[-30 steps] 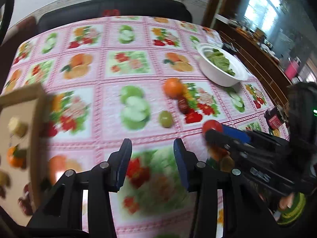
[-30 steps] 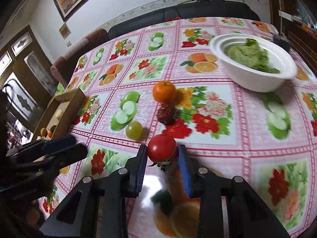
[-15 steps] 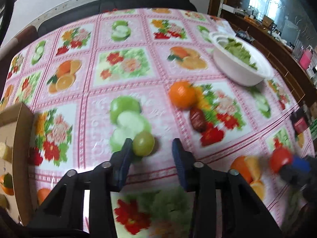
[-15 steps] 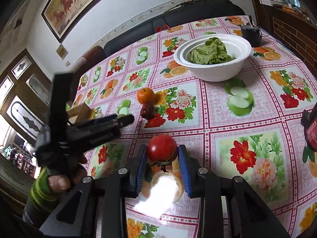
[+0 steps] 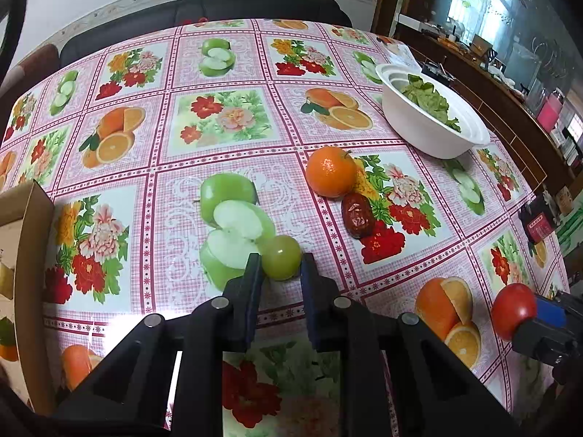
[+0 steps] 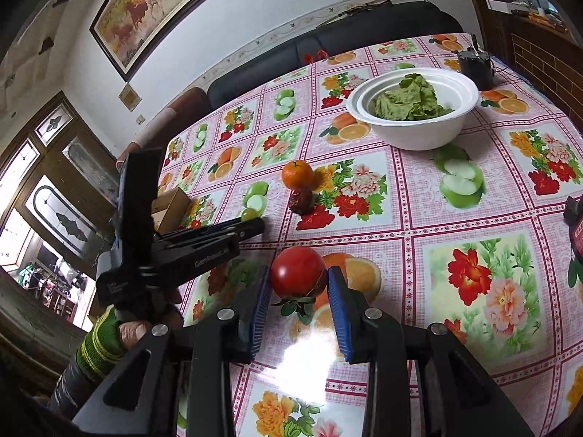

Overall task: Organize fruits
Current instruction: 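Lift the grape and tomato and carry them over the box with both tools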

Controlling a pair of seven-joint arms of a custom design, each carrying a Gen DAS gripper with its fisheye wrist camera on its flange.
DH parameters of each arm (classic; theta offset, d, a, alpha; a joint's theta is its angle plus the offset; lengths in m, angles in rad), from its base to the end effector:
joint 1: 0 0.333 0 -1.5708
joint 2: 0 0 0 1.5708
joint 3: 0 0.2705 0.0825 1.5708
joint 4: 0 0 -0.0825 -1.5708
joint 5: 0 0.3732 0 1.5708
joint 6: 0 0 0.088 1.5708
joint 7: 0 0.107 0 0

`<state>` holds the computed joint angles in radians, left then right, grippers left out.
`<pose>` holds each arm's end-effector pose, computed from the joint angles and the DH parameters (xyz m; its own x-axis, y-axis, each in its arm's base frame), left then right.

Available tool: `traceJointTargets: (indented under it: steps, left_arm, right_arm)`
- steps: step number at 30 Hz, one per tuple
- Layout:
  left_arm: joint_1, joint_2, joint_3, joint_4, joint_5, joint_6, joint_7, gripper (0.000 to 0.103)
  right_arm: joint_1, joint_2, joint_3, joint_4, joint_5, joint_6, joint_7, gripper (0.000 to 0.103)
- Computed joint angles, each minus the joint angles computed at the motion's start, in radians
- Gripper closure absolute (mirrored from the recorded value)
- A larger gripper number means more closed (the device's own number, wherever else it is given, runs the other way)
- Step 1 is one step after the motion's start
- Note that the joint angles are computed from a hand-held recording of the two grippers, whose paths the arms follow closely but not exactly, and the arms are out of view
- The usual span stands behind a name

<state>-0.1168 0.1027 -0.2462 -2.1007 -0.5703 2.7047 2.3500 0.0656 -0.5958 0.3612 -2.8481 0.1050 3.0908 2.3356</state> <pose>0.5540 -0.1883 0.3849 -0.6414 -0.7634 0.0759 -0.6542 0.4926 -0.5739 0.3695 0.1508 0.4137 -0.2226 -0.8817 -0.4159 -0.6552 0.4512 -0.6059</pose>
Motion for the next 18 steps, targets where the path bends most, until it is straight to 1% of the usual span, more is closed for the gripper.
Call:
traceJointTargets:
  steps: [2, 4, 7, 10, 14, 18]
  left_arm:
    - [0.003, -0.017, -0.001, -0.009, -0.031, -0.005, 0.015, 0.085]
    - [-0.001, -0.046, 0.003, -0.034, -0.044, 0.007, 0.024, 0.085]
    - [-0.018, -0.098, 0.024, -0.087, 0.000, 0.046, -0.021, 0.085]
    - [-0.031, -0.159, 0.054, -0.145, 0.028, 0.071, -0.056, 0.085]
    - [-0.058, -0.232, 0.104, -0.213, 0.017, 0.100, -0.028, 0.085]
    - [-0.084, -0.298, 0.165, -0.262, 0.000, 0.106, 0.000, 0.085]
  right_arm:
    - [0.006, -0.005, -0.006, -0.005, 0.003, 0.003, 0.000, 0.070]
    - [0.008, -0.015, -0.008, -0.010, 0.005, 0.003, -0.002, 0.070]
    - [0.007, -0.025, -0.008, -0.012, 0.005, -0.004, -0.004, 0.070]
    - [0.010, -0.019, -0.005, -0.001, 0.002, -0.007, -0.006, 0.070]
    - [0.016, 0.000, 0.012, 0.031, -0.009, -0.014, -0.007, 0.071]
    - [0.011, 0.026, 0.044, 0.077, -0.033, -0.026, 0.006, 0.071]
